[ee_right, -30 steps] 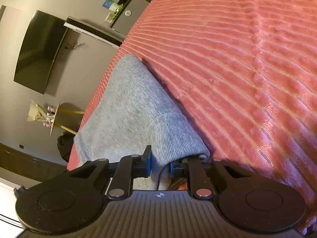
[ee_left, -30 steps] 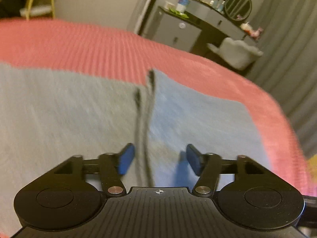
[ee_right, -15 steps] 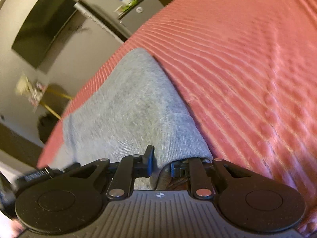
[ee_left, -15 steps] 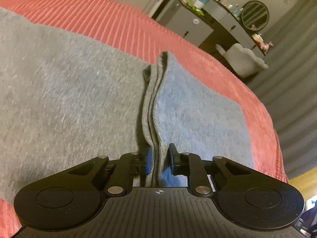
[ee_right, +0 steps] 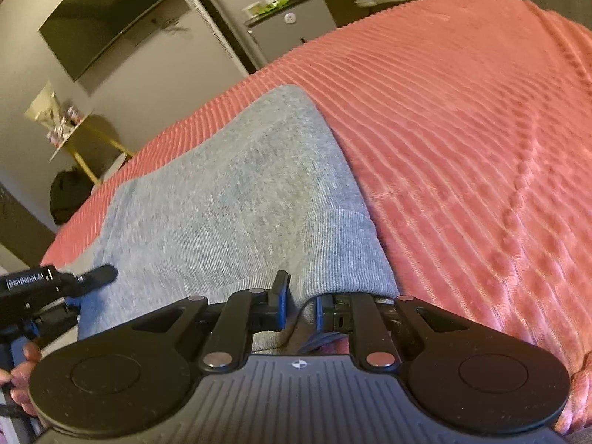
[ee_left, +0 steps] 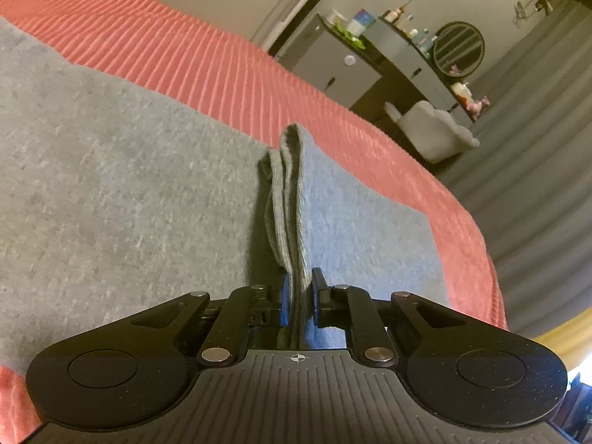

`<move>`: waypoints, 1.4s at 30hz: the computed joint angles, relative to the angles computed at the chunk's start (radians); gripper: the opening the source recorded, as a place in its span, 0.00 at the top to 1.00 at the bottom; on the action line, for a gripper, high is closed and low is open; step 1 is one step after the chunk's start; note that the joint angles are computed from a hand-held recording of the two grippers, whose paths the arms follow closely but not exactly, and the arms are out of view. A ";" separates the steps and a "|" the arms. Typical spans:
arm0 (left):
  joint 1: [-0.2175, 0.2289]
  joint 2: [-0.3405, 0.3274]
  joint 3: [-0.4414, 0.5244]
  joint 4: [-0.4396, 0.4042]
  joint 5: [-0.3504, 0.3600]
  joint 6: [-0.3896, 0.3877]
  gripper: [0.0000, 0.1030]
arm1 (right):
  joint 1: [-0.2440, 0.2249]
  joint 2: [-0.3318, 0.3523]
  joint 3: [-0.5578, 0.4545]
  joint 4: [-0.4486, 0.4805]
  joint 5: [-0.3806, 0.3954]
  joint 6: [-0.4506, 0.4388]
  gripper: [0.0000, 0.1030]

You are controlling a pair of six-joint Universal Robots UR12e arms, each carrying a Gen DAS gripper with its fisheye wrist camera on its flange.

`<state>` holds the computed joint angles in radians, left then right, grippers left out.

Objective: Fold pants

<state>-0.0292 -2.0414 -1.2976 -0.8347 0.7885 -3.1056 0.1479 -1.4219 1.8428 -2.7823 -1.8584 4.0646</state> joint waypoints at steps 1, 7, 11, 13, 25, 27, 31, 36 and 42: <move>0.001 -0.001 0.000 0.005 -0.001 -0.001 0.87 | 0.001 0.000 -0.003 0.004 0.001 -0.007 0.87; 0.013 0.009 -0.020 0.045 -0.004 -0.022 0.87 | 0.003 0.004 -0.021 0.043 0.018 -0.038 0.86; 0.019 0.014 -0.029 0.083 0.020 -0.034 0.87 | -0.004 0.001 -0.024 0.051 0.078 -0.055 0.85; 0.023 0.012 -0.028 0.092 0.034 -0.053 0.87 | -0.012 -0.007 -0.022 0.056 0.106 -0.066 0.83; 0.003 0.021 -0.039 0.129 0.119 0.008 0.87 | -0.033 -0.079 0.010 0.000 0.189 -0.177 0.74; 0.003 0.019 -0.038 0.121 0.117 -0.007 0.87 | -0.022 -0.073 -0.006 0.017 0.114 -0.206 0.74; 0.008 0.013 -0.034 0.120 0.096 -0.022 0.87 | -0.010 -0.018 -0.067 0.114 0.006 -0.310 0.77; -0.001 0.002 -0.029 0.100 0.136 0.002 0.86 | -0.028 0.058 -0.142 0.139 -0.026 -0.361 0.83; 0.008 -0.026 -0.001 0.068 0.086 -0.013 0.80 | -0.060 0.167 -0.291 0.174 -0.082 -0.450 0.83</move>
